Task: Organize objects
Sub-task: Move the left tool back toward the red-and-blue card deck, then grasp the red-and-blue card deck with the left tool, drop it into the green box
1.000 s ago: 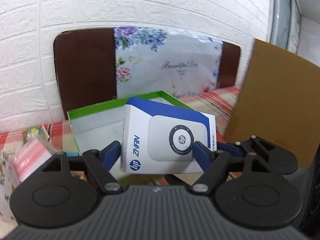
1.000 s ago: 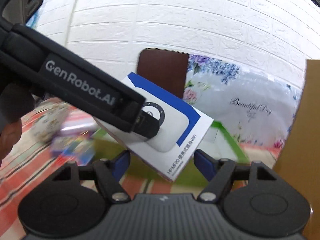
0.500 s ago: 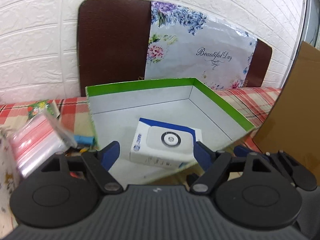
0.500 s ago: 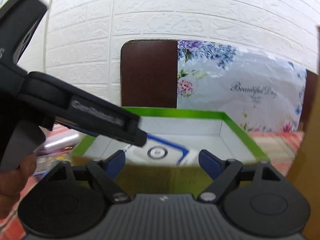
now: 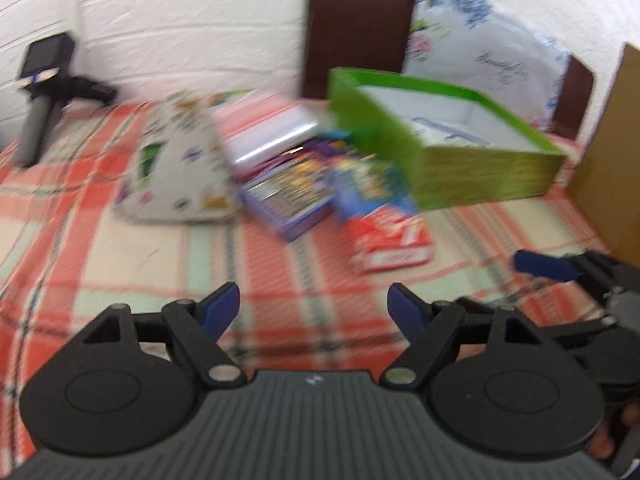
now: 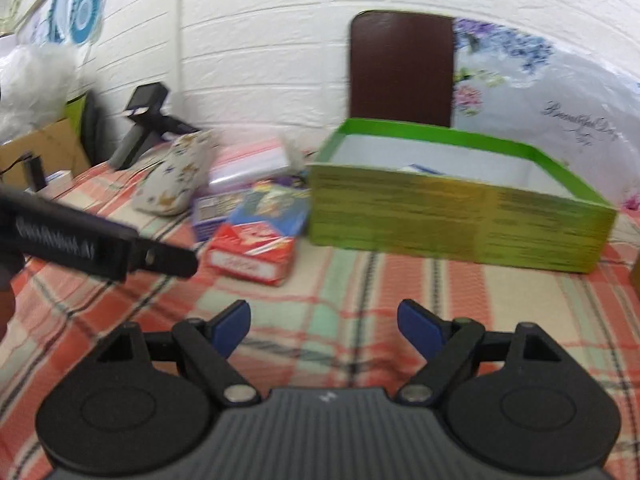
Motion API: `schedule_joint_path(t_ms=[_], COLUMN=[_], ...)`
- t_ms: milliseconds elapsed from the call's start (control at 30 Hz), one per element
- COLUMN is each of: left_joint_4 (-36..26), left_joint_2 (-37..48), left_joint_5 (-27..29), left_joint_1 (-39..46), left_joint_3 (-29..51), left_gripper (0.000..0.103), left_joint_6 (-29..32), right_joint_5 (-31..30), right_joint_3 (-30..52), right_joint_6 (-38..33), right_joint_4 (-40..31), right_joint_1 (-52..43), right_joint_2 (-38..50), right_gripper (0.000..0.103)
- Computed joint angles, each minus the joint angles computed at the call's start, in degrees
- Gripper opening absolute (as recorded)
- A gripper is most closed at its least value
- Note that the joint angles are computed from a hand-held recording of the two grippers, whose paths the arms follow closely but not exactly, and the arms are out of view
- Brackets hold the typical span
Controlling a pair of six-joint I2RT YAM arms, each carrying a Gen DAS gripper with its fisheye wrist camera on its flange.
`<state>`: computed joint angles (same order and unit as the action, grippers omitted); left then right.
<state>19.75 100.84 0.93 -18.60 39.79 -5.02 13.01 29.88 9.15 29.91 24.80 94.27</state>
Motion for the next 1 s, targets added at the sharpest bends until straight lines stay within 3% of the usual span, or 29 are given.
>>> schedule_joint_path(t_ms=[67,167,333,433,600,667,700,733,867,1000], left_joint_4=[0.0,5.6,11.0,12.1,16.7,17.6,17.7,17.8,17.9,17.7], left_joint_2=[1.6,3.0,4.8,4.8,5.8,6.1,6.1,6.1,6.1,6.1], left_joint_5=[-3.6,-6.7,-6.3,-5.4,-5.6,-6.1,-6.1,-5.9,-6.6,-6.5], left_joint_1=[1.6,3.6,6.2,7.0,7.1,6.8,6.9,6.9,6.4,6.4], left_joint_3=[-0.3,-2.5,-3.8,-4.3,-6.2,-6.5,-6.6,-6.6,-6.6,-6.6], left_gripper=[0.082,0.083,0.085,0.085,0.087,0.087,0.087,0.087,0.089,0.089], left_joint_6=[-0.5,1.0,1.1,1.8,2.6,2.8,2.8,2.8,3.0,2.8], right_joint_5=[1.0,1.1,2.7,2.9,3.3,2.5,2.3,2.3,2.0,1.1], right_joint_3=[1.3,3.8,10.5,14.3,23.9,27.7,27.5,27.3,22.9,12.9], right_joint_6=[-0.2,0.0,1.1,2.6,3.3,3.7,3.9,3.4,1.5,-0.5], right_joint_4=[-1.4,-3.6,-7.6,-8.2,-12.4,-15.7,-14.7,-14.5,-12.9,-9.4], right_joint_1=[1.8,3.5,5.0,5.0,5.0,4.2,4.0,3.9,4.7,8.0], right_joint_2=[1.0,2.3,6.3,8.7,15.6,18.5,18.6,18.4,15.4,8.3], right_gripper=[0.084,0.084,0.086,0.093,0.093,0.086,0.080,0.064,0.062,0.062])
